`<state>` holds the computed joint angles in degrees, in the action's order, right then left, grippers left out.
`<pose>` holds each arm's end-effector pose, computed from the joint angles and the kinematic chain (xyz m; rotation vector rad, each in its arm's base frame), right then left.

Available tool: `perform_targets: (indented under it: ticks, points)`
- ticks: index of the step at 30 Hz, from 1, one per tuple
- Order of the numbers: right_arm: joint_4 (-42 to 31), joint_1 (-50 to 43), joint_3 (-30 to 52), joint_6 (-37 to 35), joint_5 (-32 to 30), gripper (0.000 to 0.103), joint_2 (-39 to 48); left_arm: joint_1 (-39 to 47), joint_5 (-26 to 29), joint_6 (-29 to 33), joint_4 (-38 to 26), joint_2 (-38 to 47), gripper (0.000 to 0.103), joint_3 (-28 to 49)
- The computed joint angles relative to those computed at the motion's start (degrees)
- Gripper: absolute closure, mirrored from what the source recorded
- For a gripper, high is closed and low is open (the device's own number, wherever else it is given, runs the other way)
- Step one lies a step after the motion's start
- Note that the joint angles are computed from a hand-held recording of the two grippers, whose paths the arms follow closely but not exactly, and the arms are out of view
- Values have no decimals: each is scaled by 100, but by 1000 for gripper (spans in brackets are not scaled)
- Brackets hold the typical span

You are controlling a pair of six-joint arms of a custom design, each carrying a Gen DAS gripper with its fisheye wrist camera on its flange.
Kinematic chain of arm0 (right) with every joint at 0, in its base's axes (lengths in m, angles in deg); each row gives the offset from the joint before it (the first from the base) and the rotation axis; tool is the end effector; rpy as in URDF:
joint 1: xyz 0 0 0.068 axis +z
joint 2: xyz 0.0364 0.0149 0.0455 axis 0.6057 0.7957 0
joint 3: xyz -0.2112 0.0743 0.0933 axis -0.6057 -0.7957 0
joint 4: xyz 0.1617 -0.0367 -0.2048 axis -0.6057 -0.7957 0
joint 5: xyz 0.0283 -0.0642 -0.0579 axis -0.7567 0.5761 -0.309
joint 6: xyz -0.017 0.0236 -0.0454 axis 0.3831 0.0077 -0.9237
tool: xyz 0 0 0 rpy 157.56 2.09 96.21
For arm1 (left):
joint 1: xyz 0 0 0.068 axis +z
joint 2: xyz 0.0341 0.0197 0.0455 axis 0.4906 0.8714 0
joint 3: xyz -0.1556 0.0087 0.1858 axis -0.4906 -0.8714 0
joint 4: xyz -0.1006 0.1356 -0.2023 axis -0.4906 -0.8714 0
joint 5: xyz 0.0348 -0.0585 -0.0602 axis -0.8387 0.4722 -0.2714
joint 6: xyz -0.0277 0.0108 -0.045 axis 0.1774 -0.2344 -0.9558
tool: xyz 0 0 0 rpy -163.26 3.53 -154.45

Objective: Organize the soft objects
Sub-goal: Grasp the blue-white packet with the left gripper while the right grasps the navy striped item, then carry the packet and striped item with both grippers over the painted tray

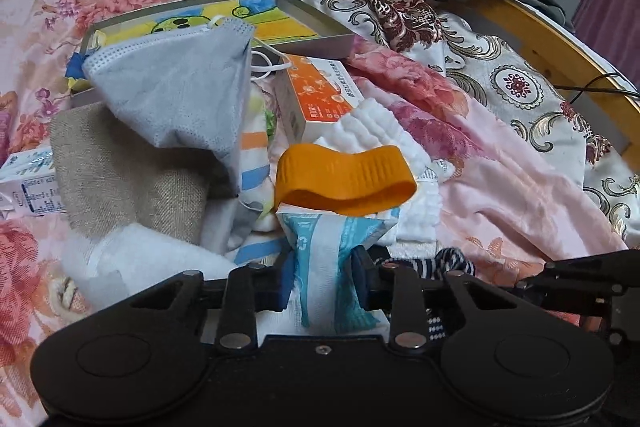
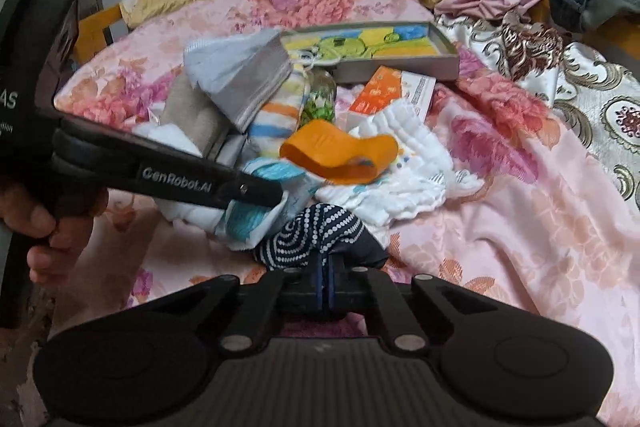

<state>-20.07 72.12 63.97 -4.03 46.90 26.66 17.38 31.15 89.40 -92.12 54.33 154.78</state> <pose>0.1552 0.0842 0.1362 0.4079 2.2889 -0.0626 0.3456 -0.0957 0.1273 1.1523 2.2407 -0.7440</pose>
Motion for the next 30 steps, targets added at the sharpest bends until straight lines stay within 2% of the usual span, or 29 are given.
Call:
perform_targets:
  ticks: [9, 16, 24, 27, 30]
  points:
    - [-147, 527, -391, 89, 1029, 101, -1221, 323, 562, -150, -321, -309, 73, 11]
    - [86, 831, -597, -381, 1862, 101, -1940, 473, 1125, -546, -441, -494, 73, 224]
    - [419, 246, -497, -1269, 1489, 101, -2420, 579, 1505, -1276, -116, -566, 73, 384]
    - [931, -314, -447, -1964, 1112, 101, -2345, 619, 1632, -1595, -9, -500, 73, 563]
    - [1617, -1156, -322, -2590, 436, 101, -2069, 660, 1743, -1949, 82, -388, 73, 794]
